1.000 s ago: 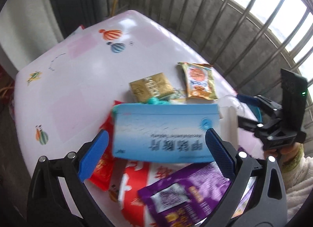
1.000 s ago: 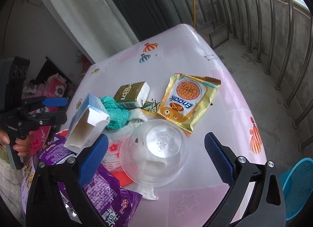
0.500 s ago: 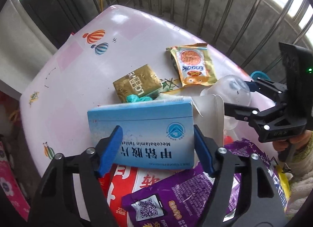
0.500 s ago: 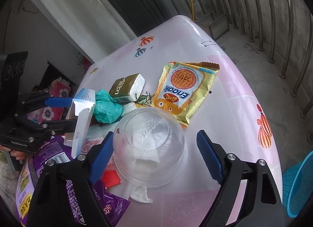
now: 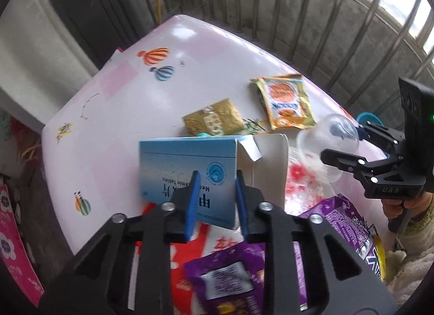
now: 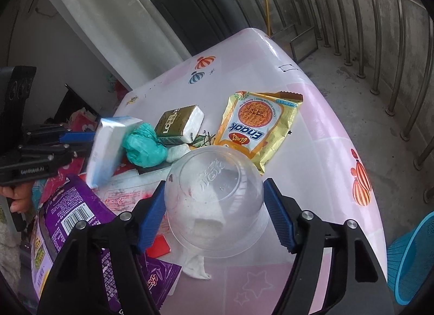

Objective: Collect trash
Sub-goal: 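Lift the blue box and clear cup and carry both over the blue wastebasket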

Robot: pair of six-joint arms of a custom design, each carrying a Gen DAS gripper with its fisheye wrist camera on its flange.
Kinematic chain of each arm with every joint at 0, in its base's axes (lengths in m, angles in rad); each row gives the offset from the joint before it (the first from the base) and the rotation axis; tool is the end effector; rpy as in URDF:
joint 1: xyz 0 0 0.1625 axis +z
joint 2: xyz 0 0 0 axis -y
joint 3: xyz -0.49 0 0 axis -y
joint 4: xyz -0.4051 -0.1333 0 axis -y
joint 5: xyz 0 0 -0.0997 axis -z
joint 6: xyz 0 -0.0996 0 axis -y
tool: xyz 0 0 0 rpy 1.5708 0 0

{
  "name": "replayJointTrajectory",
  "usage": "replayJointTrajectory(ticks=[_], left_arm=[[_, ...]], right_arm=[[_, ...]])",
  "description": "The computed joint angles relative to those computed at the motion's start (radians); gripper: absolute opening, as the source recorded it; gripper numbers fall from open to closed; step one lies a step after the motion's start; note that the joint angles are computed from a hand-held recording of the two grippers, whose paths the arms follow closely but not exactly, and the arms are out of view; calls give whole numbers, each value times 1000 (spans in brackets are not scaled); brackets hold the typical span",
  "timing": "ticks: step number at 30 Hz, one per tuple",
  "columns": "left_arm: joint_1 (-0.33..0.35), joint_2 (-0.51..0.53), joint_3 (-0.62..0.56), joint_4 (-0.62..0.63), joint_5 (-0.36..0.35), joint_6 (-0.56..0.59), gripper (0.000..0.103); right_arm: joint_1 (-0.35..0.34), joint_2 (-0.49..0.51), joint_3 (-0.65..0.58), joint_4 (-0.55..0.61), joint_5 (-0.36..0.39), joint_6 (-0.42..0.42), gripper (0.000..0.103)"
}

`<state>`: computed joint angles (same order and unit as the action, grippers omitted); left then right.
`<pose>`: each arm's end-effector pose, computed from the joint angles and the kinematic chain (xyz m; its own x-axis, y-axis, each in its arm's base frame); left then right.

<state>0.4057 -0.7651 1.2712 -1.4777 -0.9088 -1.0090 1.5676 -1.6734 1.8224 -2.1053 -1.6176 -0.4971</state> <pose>-0.6085 -0.4731 0.1844 -0.6383 0.1831 -0.7477 0.4103 0.9027 -0.1292 0.1271 -0.4806 0.5351 -0.8794 -0.4236 0.2174 -0.4737 0.8244 -0.3098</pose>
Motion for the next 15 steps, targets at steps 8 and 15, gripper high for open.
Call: replayJointTrajectory(ticks=[8, 15], left_arm=[[0, -79, 64, 10, 63, -131, 11], [-35, -104, 73, 96, 158, -232, 2]], right_arm=[[-9, -10, -6, -13, 10, 9, 68], [-14, -20, -23, -22, 28, 28, 68]])
